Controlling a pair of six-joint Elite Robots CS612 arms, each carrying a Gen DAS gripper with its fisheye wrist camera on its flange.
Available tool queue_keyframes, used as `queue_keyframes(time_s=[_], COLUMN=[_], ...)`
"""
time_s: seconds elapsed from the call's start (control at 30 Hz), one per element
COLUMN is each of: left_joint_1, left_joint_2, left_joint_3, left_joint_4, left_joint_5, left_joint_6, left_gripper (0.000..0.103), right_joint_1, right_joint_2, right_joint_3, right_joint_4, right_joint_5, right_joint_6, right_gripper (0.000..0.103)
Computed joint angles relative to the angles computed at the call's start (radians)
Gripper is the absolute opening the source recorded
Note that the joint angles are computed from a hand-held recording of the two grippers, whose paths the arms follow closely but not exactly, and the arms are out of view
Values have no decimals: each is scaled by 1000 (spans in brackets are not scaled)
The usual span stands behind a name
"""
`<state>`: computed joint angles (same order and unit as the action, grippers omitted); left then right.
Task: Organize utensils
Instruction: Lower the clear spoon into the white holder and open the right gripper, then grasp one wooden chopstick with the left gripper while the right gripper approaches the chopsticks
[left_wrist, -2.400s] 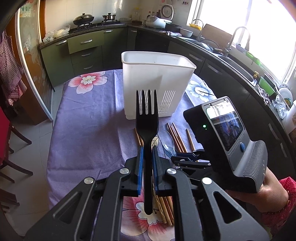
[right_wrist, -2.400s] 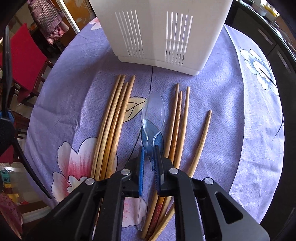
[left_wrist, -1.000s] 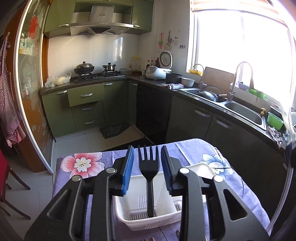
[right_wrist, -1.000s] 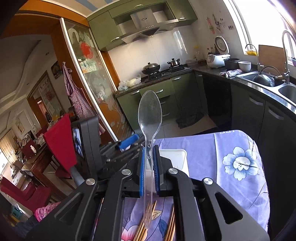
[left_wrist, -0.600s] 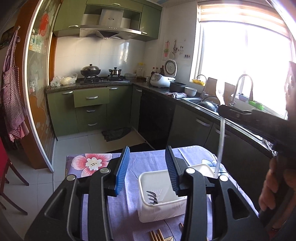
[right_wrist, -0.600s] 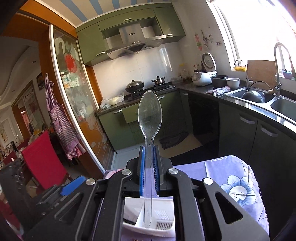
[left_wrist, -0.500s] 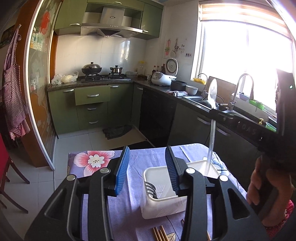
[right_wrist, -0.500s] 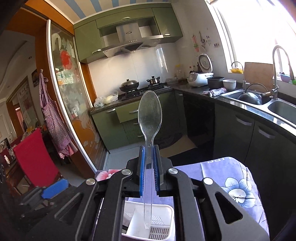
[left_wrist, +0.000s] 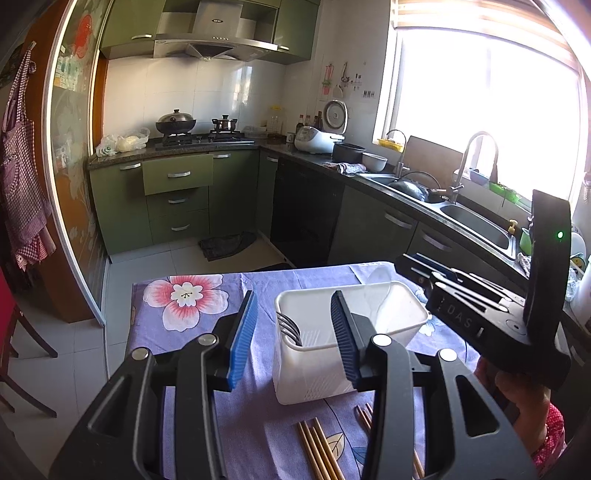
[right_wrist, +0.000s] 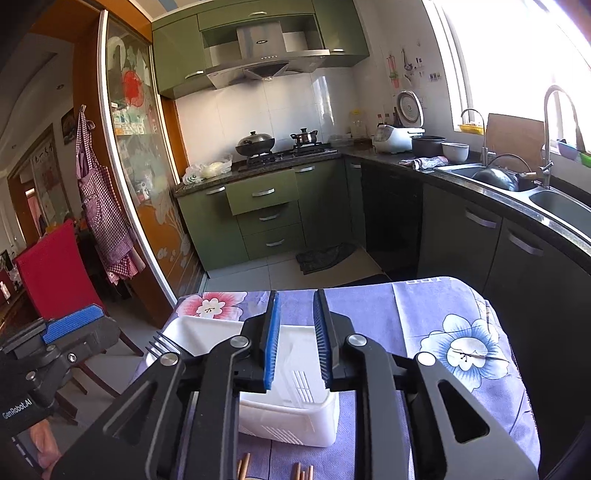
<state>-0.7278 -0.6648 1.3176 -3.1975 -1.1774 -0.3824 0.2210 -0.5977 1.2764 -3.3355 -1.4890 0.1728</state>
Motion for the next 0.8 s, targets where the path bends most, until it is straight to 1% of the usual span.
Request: queue_keyframes(time_s=[0.07,0.1,0.17,0.2,0.23,0.27,0.4,0.47,0.53,0.57,0.63,0.7,0.8], left_joint_1=[-4,-6,-11,-12,-13,-13,-12,-14,-15,-14,-14,-10,-10], left_joint_2=[-8,-13,-21,-25,-28,-29,-17,-3,12,18,31,39,44], left_joint_3=[12,20,31,37,40,40,25,9,-10,-18,-40,-54,-62], left_joint_4=[26,43,99,131,175,215,377,446,509,535,595,637,671], left_joint_5=[-8,-13,-25,-39,-57,-78,-169,-180,-183,-187,-190,-197,-183], left_joint_6=[-14,-26,-58,-75,-94,-112,-179,-198,-208,-216,-235,-251,-259], left_gripper=[41,43,46,47,48,48,48,48,48,47,37,35,33], right_joint_1=[-5,-7,-11,-13,-15,-17,-29,-38,-49,-56,-64,-72,-79], right_joint_2=[-18,-30,-60,-75,-91,-105,-152,-168,-179,-181,-185,-184,-182], right_joint_3=[34,55,111,141,174,206,331,382,424,441,466,479,488], right_joint_4=[-24,-40,-74,-91,-105,-117,-140,-138,-126,-124,-116,-109,-95], right_joint_5=[9,11,7,8,6,-1,-16,-17,0,12,16,33,46], right_joint_6=[8,9,6,1,-4,-10,-27,-29,-22,-16,-8,6,10], right_gripper=[19,19,19,22,30,33,34,34,34,34,34,34,35])
